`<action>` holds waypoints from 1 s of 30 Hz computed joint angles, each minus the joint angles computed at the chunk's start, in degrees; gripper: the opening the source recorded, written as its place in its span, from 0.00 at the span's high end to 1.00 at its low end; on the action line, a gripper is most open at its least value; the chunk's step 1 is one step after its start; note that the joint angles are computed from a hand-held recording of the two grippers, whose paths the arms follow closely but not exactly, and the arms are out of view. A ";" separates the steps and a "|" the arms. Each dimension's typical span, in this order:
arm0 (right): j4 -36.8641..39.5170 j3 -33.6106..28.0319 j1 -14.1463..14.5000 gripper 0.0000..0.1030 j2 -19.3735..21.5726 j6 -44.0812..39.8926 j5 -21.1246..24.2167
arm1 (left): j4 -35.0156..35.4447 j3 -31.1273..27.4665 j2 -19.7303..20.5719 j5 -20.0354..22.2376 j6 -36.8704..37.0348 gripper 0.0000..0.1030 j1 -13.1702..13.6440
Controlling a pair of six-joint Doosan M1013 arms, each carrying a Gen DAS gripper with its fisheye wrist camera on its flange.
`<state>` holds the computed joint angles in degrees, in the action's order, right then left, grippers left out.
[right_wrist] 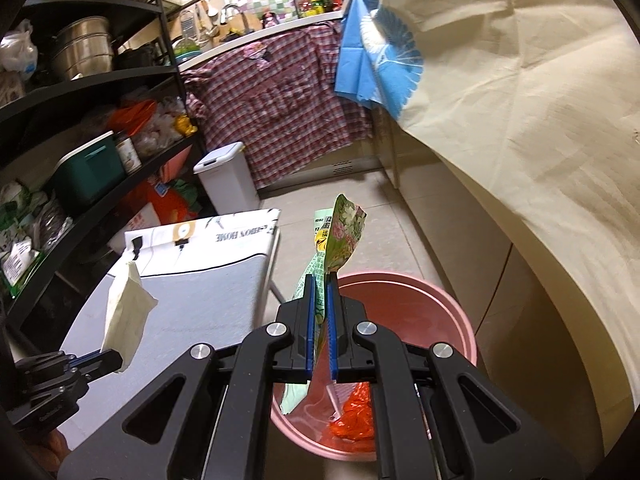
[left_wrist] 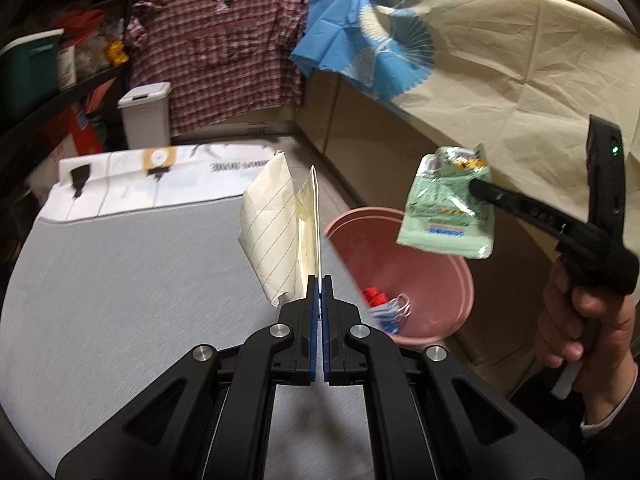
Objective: Collect trash
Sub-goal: 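Carry the green packet and cream paper bag over the pink bin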
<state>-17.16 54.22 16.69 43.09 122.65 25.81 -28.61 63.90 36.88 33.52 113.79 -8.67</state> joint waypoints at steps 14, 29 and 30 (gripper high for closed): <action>-10.08 -1.36 -1.00 0.94 0.99 9.99 3.63 | -3.41 -7.70 4.90 4.73 3.69 0.99 -2.75; -12.06 -3.49 -1.32 0.94 2.74 10.79 7.41 | -2.22 -13.80 9.56 9.13 2.05 0.99 -3.91; -11.92 -3.88 -1.36 0.94 3.00 10.66 7.85 | -2.28 -13.79 9.63 9.26 2.20 0.99 -3.92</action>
